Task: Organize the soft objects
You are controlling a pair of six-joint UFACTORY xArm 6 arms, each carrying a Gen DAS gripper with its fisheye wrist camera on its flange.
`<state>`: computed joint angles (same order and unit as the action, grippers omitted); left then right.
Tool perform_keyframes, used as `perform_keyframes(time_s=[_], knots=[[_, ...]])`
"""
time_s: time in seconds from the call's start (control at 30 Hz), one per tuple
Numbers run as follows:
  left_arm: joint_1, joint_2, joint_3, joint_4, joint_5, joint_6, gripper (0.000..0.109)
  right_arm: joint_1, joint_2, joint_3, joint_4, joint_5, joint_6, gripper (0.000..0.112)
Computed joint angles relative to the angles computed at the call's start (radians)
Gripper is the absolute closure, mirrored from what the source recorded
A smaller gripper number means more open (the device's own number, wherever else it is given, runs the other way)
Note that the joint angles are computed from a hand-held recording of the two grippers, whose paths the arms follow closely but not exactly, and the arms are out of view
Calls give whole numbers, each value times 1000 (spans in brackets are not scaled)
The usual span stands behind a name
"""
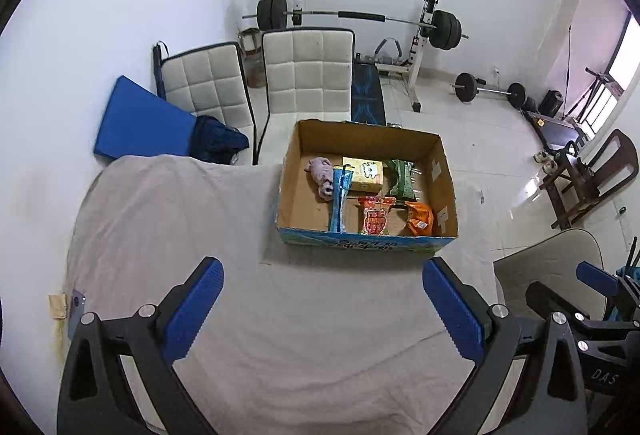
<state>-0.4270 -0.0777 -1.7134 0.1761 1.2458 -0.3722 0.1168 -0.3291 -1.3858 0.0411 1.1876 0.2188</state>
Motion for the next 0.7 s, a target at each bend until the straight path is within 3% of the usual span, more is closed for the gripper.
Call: perform_keyframes(time_s=[0.33, 0.7], knots=[[-37, -77, 33, 30, 5, -22, 6, 16, -112, 6, -29, 78, 19, 9], [-61, -89, 38, 80, -23, -43, 6, 18, -90, -60, -74, 57, 31, 9]])
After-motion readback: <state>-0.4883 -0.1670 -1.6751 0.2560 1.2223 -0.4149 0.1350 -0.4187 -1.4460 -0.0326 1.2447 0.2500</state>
